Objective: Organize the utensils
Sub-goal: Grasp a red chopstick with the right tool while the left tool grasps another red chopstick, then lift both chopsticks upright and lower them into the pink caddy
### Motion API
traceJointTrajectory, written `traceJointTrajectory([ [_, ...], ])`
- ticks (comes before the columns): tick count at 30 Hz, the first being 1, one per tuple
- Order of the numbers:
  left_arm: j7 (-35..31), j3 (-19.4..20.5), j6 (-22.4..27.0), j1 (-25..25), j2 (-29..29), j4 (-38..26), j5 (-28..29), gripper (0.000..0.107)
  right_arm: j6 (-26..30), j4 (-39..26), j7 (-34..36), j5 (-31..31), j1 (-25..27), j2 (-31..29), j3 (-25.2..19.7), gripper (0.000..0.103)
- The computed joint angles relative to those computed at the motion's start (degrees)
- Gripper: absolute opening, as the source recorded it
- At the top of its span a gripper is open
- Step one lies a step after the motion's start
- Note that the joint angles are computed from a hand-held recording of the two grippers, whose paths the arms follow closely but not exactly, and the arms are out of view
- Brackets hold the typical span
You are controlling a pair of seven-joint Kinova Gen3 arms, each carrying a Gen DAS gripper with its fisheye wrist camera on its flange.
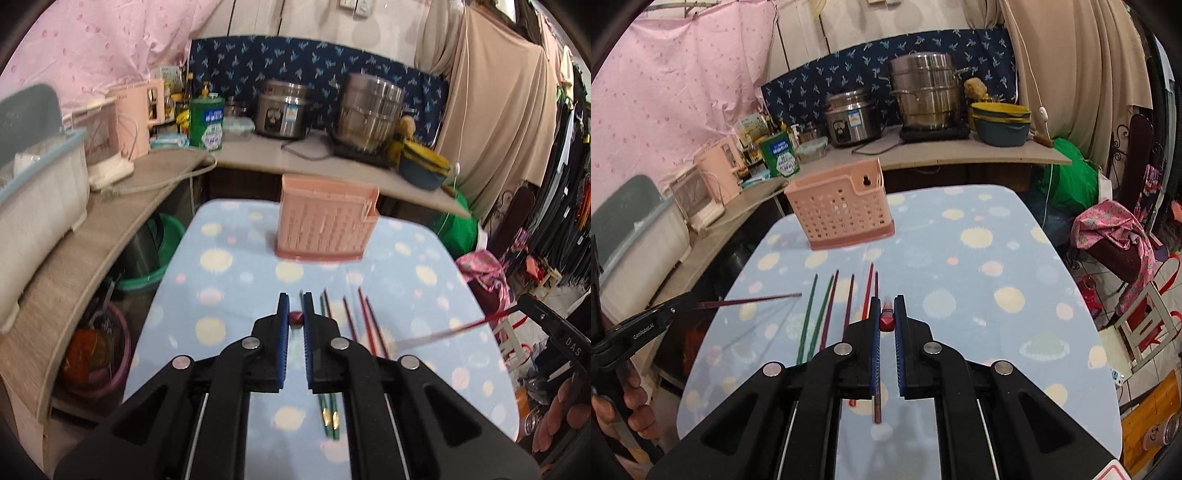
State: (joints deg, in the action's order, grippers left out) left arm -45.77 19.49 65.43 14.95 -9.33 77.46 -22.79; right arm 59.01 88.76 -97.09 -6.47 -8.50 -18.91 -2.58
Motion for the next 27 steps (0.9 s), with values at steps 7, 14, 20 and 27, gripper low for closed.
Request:
traceJointTrajectory([
  [7, -3.40, -1.01, 0.86, 1.15, 6.30, -12.74, -6.18, 0.007, 1.13, -12.91, 4.10, -5.71, -0.24, 7.73, 5.05, 0.007],
  [14, -7.38, -5.69, 1.62, 5.16, 13.27, -26.04, -7.55, 0.007, 0.60, -22.91, 3.71, -9.29, 2.27, 14.91, 4.62, 0.007],
  [20, -10.94, -10.07, 1.37, 7.66, 19.43, -37.18, -7.64, 0.007, -1.53, -32.24, 1.57, -12.13, 3.90, 21.19, 3.06, 0.007],
  [27, -15.16, -15.02, 0.21, 8.27, 26.66, -47.55, -4.81, 0.007, -3.64, -45.07, -3.74, -8.12, 2.66, 29.59, 0.45, 0.007],
])
